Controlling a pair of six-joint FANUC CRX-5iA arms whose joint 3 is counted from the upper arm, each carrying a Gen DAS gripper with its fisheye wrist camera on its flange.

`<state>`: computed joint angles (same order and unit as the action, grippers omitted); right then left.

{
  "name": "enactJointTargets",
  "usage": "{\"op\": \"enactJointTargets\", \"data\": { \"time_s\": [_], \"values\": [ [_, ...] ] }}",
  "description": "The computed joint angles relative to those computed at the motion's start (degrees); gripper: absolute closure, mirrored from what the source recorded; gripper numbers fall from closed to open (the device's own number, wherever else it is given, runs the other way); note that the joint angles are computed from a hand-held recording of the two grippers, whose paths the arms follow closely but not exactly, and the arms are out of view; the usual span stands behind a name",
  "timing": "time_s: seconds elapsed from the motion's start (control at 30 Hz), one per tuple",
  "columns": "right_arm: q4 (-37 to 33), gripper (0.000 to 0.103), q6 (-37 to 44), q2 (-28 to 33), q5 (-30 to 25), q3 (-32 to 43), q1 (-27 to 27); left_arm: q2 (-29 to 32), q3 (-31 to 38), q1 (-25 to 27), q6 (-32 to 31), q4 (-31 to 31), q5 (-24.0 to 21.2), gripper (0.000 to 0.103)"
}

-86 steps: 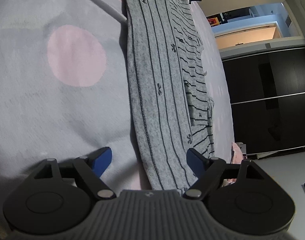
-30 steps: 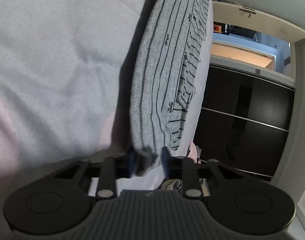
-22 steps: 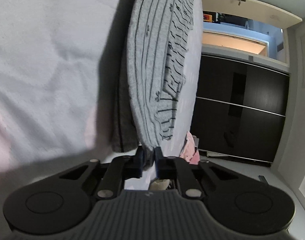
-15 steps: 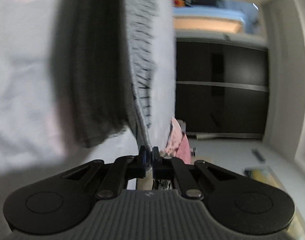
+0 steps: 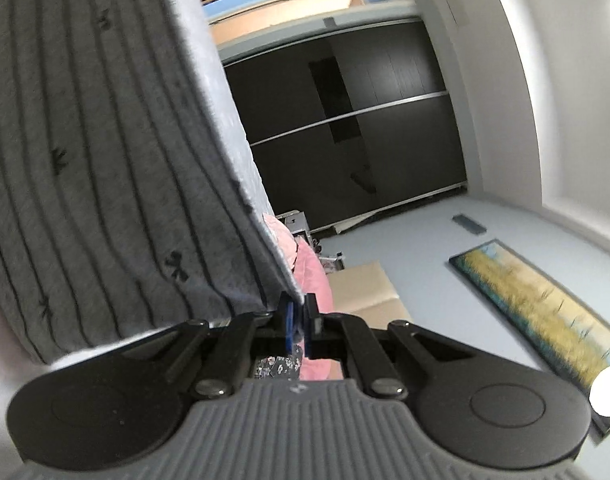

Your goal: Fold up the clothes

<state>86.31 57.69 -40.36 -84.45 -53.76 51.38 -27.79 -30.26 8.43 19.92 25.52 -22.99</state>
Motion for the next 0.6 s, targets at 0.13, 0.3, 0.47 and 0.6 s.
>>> {"op": "enactJointTargets", "data": {
  "time_s": [0.13, 0.3, 0.47, 0.6],
  "values": [
    [0.5, 0.098, 1.0, 2.1, 4.4, 3.3, -4.6, 2.6, 3.6, -1.2, 1.1, -2.4, -0.7, 0.100],
    [0.8, 0.098, 0.7, 6.9, 12.3, 7.0, -13.7, 8.2, 9.6, -3.9, 6.4, -9.4, -0.4, 0.100],
    [1.3, 0.098, -0.8, 15.5, 22.2, 13.9, -24.5, 16.6, 19.3, -7.2, 16.3, -21.1, -2.4, 0.100],
    [2.1, 0.098, -1.8, 21.9, 28.2, 18.5, -30.4, 24.4, 27.7, -9.9, 22.6, -29.0, -5.1, 0.100]
  ]
}}
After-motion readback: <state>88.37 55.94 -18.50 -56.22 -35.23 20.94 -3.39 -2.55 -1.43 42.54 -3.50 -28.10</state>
